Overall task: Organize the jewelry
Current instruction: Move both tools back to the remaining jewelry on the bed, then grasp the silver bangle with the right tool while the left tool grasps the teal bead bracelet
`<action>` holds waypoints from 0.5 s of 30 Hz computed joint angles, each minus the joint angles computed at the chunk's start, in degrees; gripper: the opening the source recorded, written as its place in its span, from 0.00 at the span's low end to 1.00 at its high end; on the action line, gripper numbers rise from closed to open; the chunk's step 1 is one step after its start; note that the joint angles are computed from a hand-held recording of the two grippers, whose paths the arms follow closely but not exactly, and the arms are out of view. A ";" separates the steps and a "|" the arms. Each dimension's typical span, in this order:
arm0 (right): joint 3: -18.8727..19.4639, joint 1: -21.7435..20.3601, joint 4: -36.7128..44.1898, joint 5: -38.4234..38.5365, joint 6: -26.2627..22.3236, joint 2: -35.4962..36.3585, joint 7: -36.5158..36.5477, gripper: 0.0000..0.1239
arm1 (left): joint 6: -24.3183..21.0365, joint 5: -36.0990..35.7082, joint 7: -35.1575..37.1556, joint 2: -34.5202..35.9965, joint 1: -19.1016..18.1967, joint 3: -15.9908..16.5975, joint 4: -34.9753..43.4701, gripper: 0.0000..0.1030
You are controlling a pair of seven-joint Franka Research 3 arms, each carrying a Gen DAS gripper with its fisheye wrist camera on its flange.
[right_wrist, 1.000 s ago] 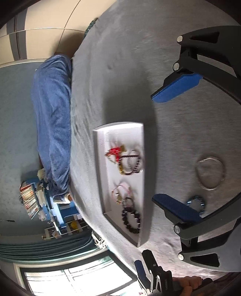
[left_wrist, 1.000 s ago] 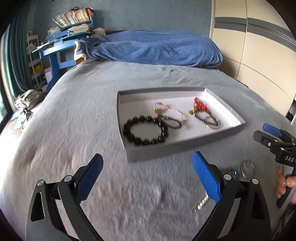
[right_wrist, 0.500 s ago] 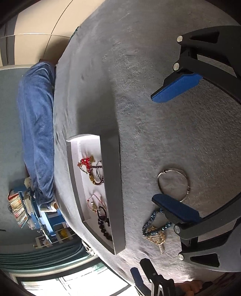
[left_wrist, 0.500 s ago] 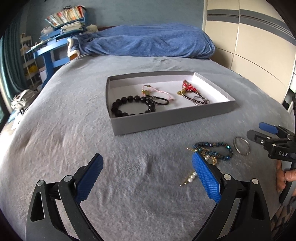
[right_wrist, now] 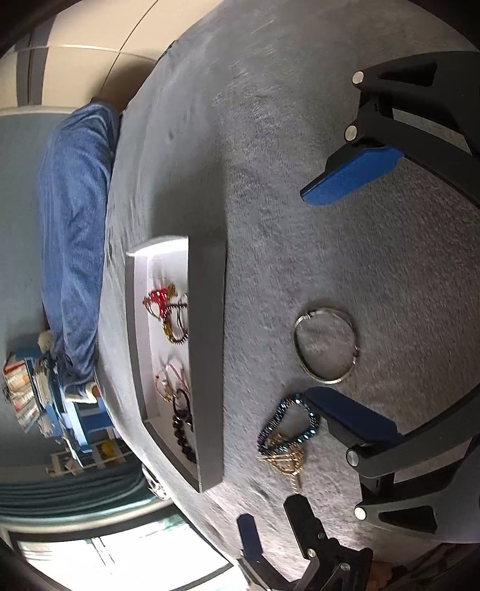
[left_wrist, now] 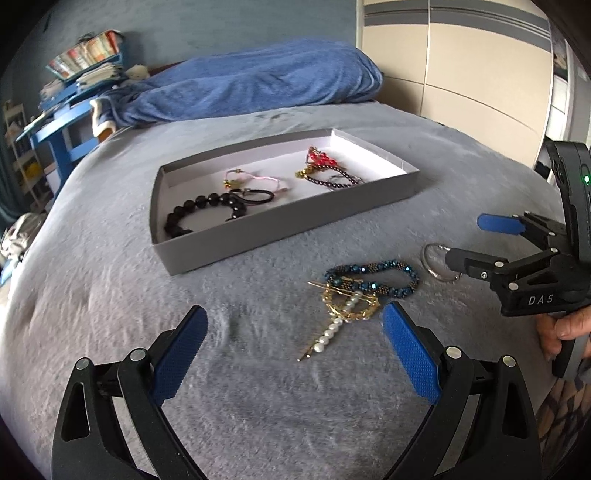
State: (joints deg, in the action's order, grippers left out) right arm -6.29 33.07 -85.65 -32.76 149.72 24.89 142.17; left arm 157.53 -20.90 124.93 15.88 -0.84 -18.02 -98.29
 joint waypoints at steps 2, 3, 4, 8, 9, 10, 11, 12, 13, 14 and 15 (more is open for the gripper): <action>0.85 -0.56 0.39 1.34 -0.23 0.31 -1.83 0.79 | -0.13 0.86 -0.63 -0.05 -0.32 0.32 -0.20 0.93; 1.43 -0.95 0.57 2.45 -0.33 0.47 -3.16 0.78 | -0.17 1.26 -1.10 -0.09 -0.44 0.51 -0.29 0.93; 1.59 -1.04 0.67 3.08 -0.36 0.60 -3.91 0.78 | -0.17 1.42 -1.34 -0.10 -0.46 0.55 -0.32 0.93; 1.94 -1.05 2.15 5.43 -2.15 1.60 -7.06 0.70 | 0.19 1.60 -1.59 -0.32 -0.38 0.45 -0.66 0.93; 1.85 -0.99 2.57 5.82 -2.63 1.85 -7.44 0.69 | 0.27 1.59 -1.51 -0.36 -0.34 0.40 -0.73 0.93; 1.80 -0.97 2.57 6.16 -2.73 1.89 -7.77 0.69 | 0.37 1.65 -1.44 -0.41 -0.34 0.36 -0.81 0.93; 1.92 -1.09 2.90 6.76 -3.18 2.10 -8.39 0.69 | 0.39 1.78 -1.46 -0.40 -0.39 0.37 -0.82 0.93; 1.98 -1.09 3.39 7.28 -3.78 2.40 -8.85 0.69 | 0.37 1.93 -1.46 -0.42 -0.43 0.38 -0.84 0.93; 2.07 -1.15 3.90 7.82 -4.35 2.71 -9.43 0.69 | 0.29 2.16 -1.47 -0.37 -0.51 0.40 -0.78 0.93; 2.08 -1.09 4.52 8.17 -4.92 3.08 -9.87 0.68 | 0.13 2.38 -1.45 -0.28 -0.58 0.40 -0.63 0.93; 2.09 -1.08 5.04 8.48 -5.37 3.40 -10.46 0.66 | -0.14 2.52 -1.29 -0.13 -0.61 0.33 -0.38 0.93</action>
